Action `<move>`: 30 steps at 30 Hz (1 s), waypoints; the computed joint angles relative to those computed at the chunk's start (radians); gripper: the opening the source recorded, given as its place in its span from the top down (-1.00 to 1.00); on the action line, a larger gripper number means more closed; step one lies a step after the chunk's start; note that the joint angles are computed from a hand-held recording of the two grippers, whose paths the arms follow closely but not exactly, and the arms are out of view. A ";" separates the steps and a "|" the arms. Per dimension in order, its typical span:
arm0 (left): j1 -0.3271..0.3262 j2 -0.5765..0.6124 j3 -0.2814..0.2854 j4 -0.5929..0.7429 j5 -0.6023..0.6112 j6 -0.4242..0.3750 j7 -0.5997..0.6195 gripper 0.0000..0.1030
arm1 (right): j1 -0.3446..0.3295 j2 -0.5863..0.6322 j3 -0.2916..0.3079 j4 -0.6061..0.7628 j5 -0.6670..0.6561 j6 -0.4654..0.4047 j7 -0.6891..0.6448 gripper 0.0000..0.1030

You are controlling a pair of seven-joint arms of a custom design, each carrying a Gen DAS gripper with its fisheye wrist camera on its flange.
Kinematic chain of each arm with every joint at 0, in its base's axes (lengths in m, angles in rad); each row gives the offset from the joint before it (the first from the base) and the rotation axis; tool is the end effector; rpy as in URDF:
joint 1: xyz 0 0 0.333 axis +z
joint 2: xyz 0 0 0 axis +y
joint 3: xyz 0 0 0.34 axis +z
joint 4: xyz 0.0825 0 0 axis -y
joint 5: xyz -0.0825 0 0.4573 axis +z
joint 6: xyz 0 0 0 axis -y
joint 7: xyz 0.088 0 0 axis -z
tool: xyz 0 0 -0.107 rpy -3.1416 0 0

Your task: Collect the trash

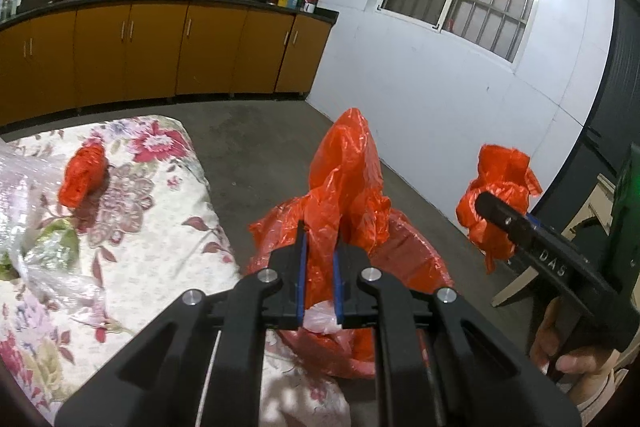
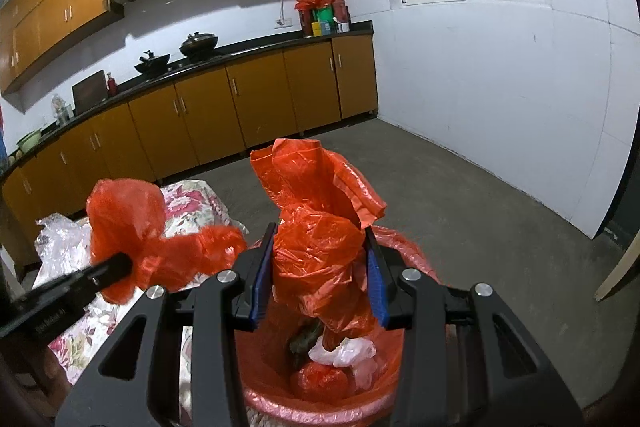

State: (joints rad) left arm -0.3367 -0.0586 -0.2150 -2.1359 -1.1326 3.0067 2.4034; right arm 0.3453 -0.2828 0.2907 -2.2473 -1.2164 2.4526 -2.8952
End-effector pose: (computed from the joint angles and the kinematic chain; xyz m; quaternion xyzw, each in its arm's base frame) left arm 0.5621 -0.2707 0.4974 -0.5094 0.7121 -0.4666 0.1251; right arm 0.4521 0.3449 0.5231 -0.4905 0.6987 -0.3671 0.3694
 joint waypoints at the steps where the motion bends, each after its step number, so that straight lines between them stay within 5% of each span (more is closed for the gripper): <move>1: -0.002 0.010 -0.001 0.008 -0.001 -0.003 0.001 0.77 | -0.002 0.002 0.000 0.003 -0.005 -0.001 0.005 0.21; 6: 0.011 0.059 -0.023 0.041 0.023 -0.020 -0.013 0.68 | -0.010 0.017 -0.014 0.013 -0.021 0.018 0.020 0.16; 10: 0.032 0.086 -0.040 0.048 0.081 -0.028 -0.069 0.32 | -0.016 0.020 -0.022 0.002 -0.029 0.042 0.051 -0.20; 15: 0.058 0.080 -0.045 0.013 0.154 -0.003 -0.127 0.23 | -0.009 0.011 -0.014 -0.017 -0.014 0.011 0.048 -0.42; 18: 0.063 0.060 -0.039 -0.028 0.236 0.057 -0.194 -0.02 | -0.001 0.005 -0.010 -0.030 0.008 -0.009 0.040 -0.49; 23: 0.113 0.012 -0.025 -0.140 0.647 0.149 -0.552 -0.29 | 0.009 0.026 -0.007 -0.007 0.051 -0.042 -0.020 -0.56; 30: 0.371 -0.055 -0.139 -0.234 1.192 0.151 -1.057 -0.39 | 0.037 0.065 -0.008 0.030 0.050 -0.048 -0.075 -0.57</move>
State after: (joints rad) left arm 0.0348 -0.1137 -0.3544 -2.3694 0.0598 3.1577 1.3466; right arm 0.3822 -0.2175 0.2825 -2.2171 -1.1661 2.4042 -2.9699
